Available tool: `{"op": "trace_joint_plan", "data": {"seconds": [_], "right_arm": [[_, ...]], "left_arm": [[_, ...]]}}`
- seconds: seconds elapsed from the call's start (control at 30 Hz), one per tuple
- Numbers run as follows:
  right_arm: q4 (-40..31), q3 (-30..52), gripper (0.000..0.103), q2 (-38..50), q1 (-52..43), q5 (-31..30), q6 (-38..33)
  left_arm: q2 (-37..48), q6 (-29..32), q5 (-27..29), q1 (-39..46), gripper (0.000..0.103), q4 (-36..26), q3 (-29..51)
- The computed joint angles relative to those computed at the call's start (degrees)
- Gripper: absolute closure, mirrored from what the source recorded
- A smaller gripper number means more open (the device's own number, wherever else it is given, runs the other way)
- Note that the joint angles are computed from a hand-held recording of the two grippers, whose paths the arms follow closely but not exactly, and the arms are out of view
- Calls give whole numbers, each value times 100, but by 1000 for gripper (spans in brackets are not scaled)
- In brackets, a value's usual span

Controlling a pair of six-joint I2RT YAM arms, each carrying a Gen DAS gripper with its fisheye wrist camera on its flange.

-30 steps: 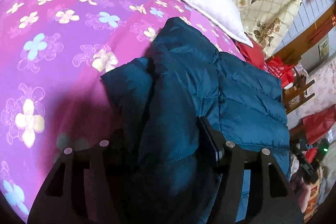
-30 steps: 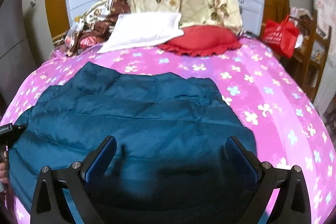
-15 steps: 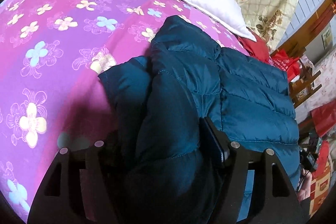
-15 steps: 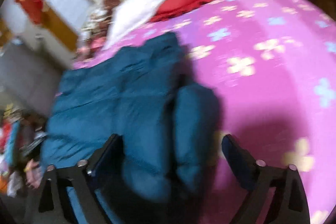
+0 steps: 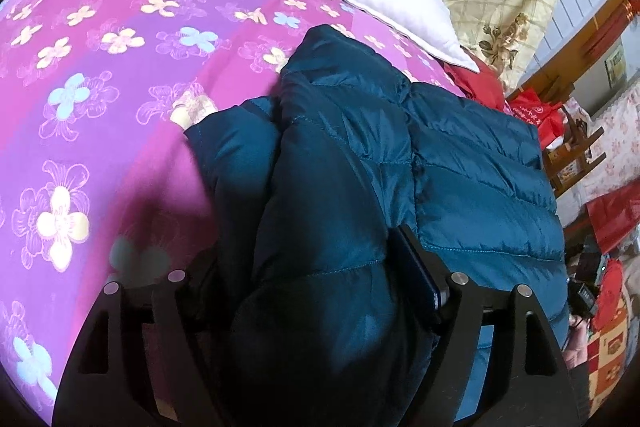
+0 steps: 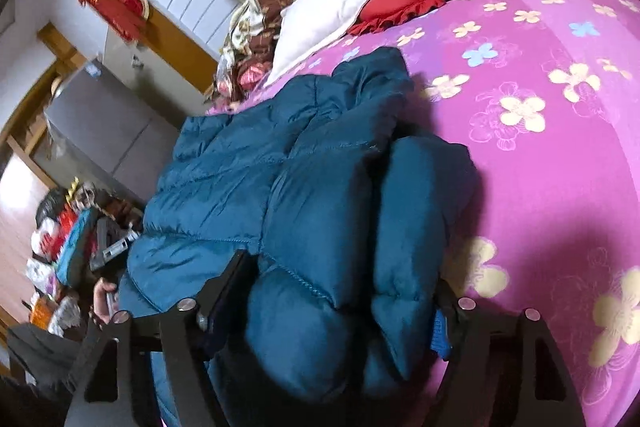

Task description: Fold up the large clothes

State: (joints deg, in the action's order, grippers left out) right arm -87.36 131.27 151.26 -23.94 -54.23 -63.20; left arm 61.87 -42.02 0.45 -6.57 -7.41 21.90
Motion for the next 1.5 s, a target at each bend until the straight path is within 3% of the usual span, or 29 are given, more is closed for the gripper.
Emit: {"op": "trace_joint_plan", "data": {"seconds": [0.03, 0.1, 0.17, 0.23, 0.3, 0.4, 0.53, 0.73, 0.8, 0.87, 0.93, 1.0, 1.1, 1.13, 1.23, 1.3, 1.37, 1.4, 1.43, 1.5], "right_arm": [[-42, -19, 45, -25, 7, -34, -125], [177, -229, 52, -189, 16, -5, -214], [748, -787, 58, -520, 39, 44, -23], [1876, -1870, 66, -1305, 135, 275, 291], [3219, -3156, 74, -2339, 244, 558, 588], [4124, -4021, 80, -3171, 157, 355, 856], [4784, -4459, 83, -3811, -53, -39, 1294], [4870, -3708, 83, -3389, -450, -214, 1897], [4230, -2918, 82, -2768, -599, -312, 1821], [3582, -2140, 81, -2047, -696, -434, 1773], [3368, -1737, 72, -1569, -642, -220, 2034], [3344, -1531, 65, -1333, -567, 94, 2468], [3040, -1021, 61, -1063, -650, -143, 3011], [3138, -979, 56, -1075, -718, -259, 3461], [4485, -1598, 45, -1462, -998, -418, 5298], [5229, -2166, 42, -1916, -1079, -261, 5966], [5688, -2987, 41, -2670, -950, -130, 5604], [5735, -3309, 34, -2982, -826, -50, 5226], [5712, -3698, 22, -3347, -628, 132, 4681], [5875, -4338, 20, -3859, -253, 504, 4075]], "left_arm": [[5, -4, -22, -11, 32, 8, -1], [2, 4, -105, -110, 42, 44, -1], [-61, -108, -565, -395, 55, -157, 99], [-95, -239, -1098, -726, 74, -470, 283], [-137, -429, -1939, -1288, 84, -990, 612], [-256, -694, -2799, -1839, 87, -1527, 966], [-503, -658, -2627, -1761, 87, -1303, 1050], [546, -702, -1882, -1832, 87, -484, 1549], [1070, -668, -1979, -2054, 87, -544, 1833], [1554, -734, -2040, -2047, 83, -621, 1985], [1705, -796, -1866, -1881, 65, -468, 1886], [1660, -829, -1794, -1788, 60, -307, 1738], [1428, -910, -1857, -1747, 55, -317, 1608], [1331, -954, -1911, -1735, 52, -321, 1551], [900, -1155, -2088, -1702, 50, -420, 1366], [527, -1327, -2658, -1869, 51, -715, 1350], [199, -1360, -3536, -2343, 51, -962, 1431], [137, -1236, -3755, -2523, 51, -918, 1467], [110, -1081, -3877, -2715, 51, -824, 1494], [334, -654, -3751, -2975, 50, -539, 1619]]}}
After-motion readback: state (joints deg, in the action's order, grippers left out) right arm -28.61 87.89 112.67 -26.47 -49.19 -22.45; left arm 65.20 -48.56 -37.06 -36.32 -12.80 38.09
